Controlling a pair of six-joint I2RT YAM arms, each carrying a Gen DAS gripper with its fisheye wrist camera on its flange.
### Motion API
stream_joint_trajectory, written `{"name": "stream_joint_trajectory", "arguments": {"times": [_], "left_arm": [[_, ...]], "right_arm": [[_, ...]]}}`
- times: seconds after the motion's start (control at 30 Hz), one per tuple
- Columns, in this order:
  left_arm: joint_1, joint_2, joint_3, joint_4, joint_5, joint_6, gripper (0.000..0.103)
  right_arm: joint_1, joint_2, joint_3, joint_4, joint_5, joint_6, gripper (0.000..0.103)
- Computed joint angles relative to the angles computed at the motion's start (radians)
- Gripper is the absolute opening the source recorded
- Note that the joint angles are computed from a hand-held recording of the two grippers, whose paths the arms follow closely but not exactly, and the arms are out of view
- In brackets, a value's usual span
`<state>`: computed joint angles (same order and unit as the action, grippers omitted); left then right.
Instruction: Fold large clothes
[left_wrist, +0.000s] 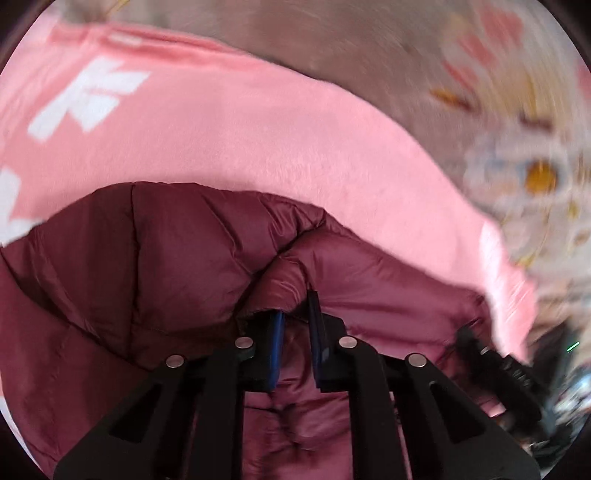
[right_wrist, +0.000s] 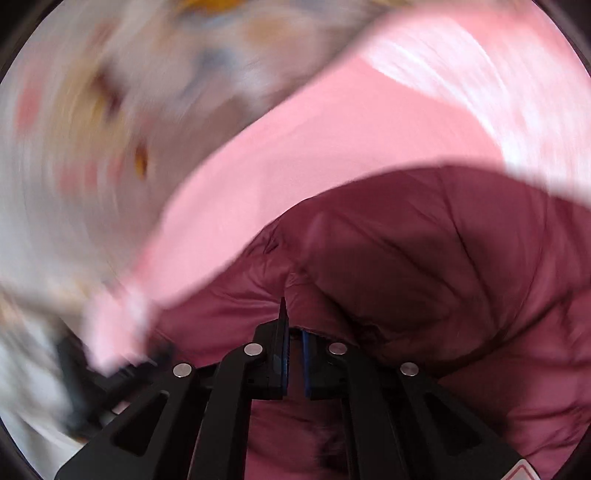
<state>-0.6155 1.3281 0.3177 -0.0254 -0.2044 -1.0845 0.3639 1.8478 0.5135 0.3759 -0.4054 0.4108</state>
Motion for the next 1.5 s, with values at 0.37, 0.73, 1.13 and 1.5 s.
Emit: {"name": "stream_joint_trajectory", "arguments": {"times": [0.37,0.73,1.13,1.5], "left_arm": [[-0.271,0.295,0.108,0.004,-0.403,-0.033,0.014],[-0.299,0.380,0.154,-0.006,-0.477,-0.044,0.014],[-0.305,0.390,0.162,-0.011,-0.488,-0.048,0.014],[-0.312,0.407,0.180,-0.039,-0.503,-0.053,0.014]], "right_arm": [[0.279,0.053,-0.073,0.239,0.476,-0.173,0.002],[0.285,0.080,-0.107,0.327,0.501,-0.188,0.003],[0.273,0.086,-0.103,0.334,0.475,-0.175,0.003],[0.273,0.086,-0.103,0.336,0.473,-0.164,0.003]]}}
